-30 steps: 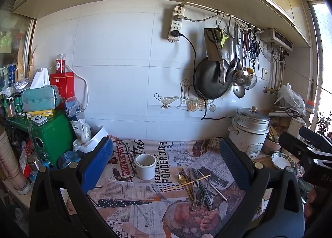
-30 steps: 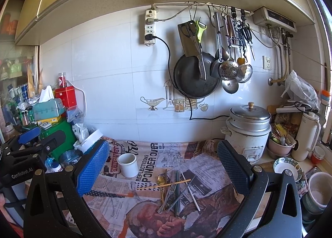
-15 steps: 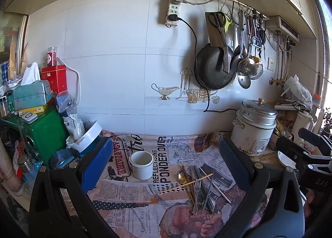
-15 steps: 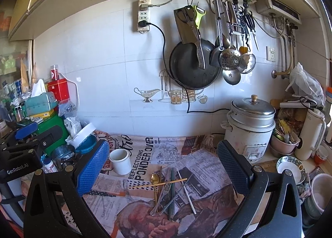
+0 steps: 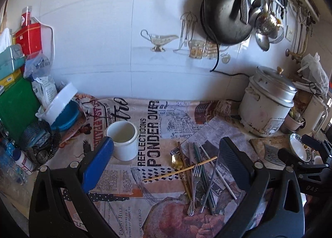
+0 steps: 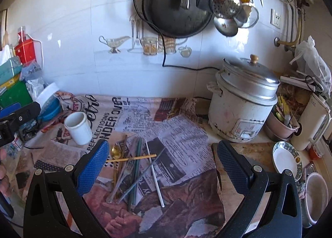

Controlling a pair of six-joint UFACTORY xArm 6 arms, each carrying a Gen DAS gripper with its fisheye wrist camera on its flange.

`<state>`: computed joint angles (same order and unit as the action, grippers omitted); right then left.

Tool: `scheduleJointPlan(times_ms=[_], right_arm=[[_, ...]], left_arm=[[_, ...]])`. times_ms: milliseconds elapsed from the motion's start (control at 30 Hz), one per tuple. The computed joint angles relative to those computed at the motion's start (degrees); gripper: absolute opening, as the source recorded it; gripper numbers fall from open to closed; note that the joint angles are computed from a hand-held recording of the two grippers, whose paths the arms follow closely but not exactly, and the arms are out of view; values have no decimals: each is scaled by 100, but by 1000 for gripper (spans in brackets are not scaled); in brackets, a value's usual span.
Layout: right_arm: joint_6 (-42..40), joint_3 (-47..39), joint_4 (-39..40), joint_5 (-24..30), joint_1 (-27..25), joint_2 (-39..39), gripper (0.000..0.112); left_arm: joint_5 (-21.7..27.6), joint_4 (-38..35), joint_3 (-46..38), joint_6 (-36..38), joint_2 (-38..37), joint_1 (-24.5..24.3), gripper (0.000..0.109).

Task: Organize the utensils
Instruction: 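Lower both tools toward the utensil pile on the newspaper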

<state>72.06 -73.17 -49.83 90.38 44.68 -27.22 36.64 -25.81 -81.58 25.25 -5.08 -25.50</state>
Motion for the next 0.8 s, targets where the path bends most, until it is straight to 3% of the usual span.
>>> scheduleJointPlan(times_ms=[100, 333, 433, 533, 667, 800], right_arm=[[-278, 377, 516, -351, -550, -108, 103], [-1128, 1195, 1766, -1377, -1764, -233, 101], [-1475, 1489, 2316, -1820, -2183, -259, 94], [-1778, 1764, 2869, -2282, -2551, -278, 86], [-2204, 2050, 3594, -2819, -2939, -282, 74], [-2665, 2254, 4222, -3230, -3215, -290, 68]], left_arm=[[97, 682, -196, -592, 477, -80, 94], [538, 1696, -710, -961, 1519, -369, 75], [822, 1637, -960, -711, 1876, -475, 66], [1436, 1489, -1468, -594, 2300, -514, 52], [2203, 1397, -2121, -566, 2806, -577, 42], [2320, 1520, -2364, -244, 3014, -688, 37]])
